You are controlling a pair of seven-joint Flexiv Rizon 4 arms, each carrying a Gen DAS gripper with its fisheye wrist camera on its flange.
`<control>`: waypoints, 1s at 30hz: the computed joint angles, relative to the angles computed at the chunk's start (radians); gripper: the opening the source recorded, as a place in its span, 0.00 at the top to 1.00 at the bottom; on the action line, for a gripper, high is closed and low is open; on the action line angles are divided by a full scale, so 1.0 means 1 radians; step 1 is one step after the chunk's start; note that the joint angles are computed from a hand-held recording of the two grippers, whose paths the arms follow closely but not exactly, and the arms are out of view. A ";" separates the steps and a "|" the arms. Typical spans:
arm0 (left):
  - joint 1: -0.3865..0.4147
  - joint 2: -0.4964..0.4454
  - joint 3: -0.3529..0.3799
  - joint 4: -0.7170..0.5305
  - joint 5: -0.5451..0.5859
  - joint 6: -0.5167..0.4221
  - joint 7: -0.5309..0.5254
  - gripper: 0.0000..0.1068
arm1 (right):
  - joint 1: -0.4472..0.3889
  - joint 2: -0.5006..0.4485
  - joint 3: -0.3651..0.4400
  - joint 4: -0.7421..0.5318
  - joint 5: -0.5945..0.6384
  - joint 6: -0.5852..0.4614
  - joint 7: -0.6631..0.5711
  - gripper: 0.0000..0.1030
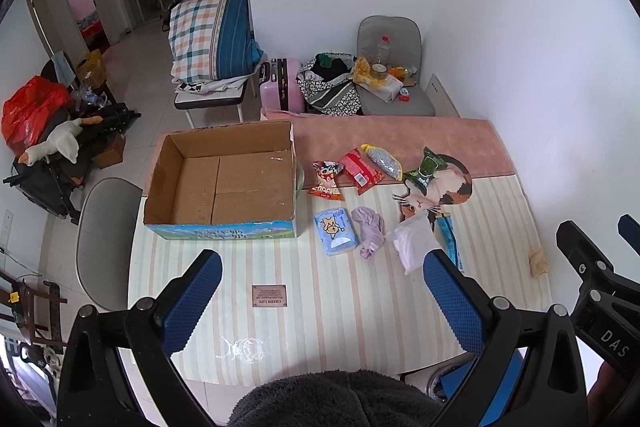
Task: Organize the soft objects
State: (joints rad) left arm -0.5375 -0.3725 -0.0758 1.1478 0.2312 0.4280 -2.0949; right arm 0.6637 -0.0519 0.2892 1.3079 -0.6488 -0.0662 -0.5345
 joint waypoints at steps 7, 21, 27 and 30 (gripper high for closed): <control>0.002 0.000 -0.001 -0.011 -0.002 -0.002 0.004 0.04 | -0.001 0.001 0.000 0.003 -0.003 0.001 0.001 0.00; 0.004 0.000 0.000 -0.006 -0.005 0.005 0.003 0.04 | 0.012 -0.003 0.003 0.002 -0.036 -0.007 0.001 0.00; 0.005 0.003 0.000 -0.002 -0.005 0.006 0.006 0.04 | 0.011 -0.004 0.000 -0.002 -0.035 -0.005 -0.001 0.00; 0.005 0.002 0.000 -0.002 -0.004 0.007 0.006 0.04 | 0.011 -0.004 0.000 -0.003 -0.035 -0.005 -0.002 0.00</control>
